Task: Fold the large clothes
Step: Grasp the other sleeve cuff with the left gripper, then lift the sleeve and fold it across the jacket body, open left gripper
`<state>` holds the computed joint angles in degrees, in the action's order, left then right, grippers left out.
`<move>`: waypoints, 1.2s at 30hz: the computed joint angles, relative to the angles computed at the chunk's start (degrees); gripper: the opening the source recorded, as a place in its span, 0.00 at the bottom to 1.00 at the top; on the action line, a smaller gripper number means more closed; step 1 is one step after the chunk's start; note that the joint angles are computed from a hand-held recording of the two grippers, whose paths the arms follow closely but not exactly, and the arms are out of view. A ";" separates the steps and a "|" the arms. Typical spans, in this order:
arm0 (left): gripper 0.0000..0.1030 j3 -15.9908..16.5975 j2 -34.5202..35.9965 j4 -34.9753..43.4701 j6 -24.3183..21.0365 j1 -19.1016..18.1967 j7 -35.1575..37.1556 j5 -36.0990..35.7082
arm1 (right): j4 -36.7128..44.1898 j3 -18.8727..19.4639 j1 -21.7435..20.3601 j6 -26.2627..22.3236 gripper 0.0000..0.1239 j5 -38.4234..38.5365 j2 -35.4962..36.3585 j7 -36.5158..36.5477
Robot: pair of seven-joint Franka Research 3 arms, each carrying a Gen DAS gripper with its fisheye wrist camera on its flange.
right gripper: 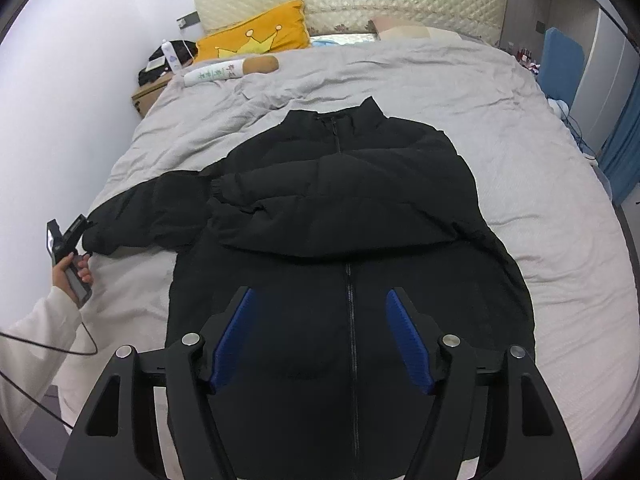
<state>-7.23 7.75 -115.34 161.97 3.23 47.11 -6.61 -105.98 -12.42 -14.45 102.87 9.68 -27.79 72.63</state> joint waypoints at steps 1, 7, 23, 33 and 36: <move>0.95 0.08 0.60 0.35 -0.11 0.01 -0.28 0.03 | -0.10 0.01 -0.03 0.15 0.56 -0.04 0.16 0.10; 0.75 -2.02 4.45 2.03 4.03 1.79 1.34 -4.30 | 0.02 -0.15 -0.20 0.16 0.58 -0.29 0.84 0.09; 0.09 1.40 0.49 8.91 -7.38 -4.38 -9.19 13.33 | 7.88 -3.00 -1.23 -3.32 0.62 2.40 2.27 -0.69; 0.07 -0.51 -17.41 1.87 -18.61 -5.13 -13.04 17.59 | 14.07 -5.79 -1.02 -8.72 0.71 5.56 1.00 -3.09; 0.07 -0.95 -21.02 2.41 -22.34 -6.37 -11.24 17.32 | 15.44 -6.85 -0.82 -9.38 0.75 6.58 0.55 -4.54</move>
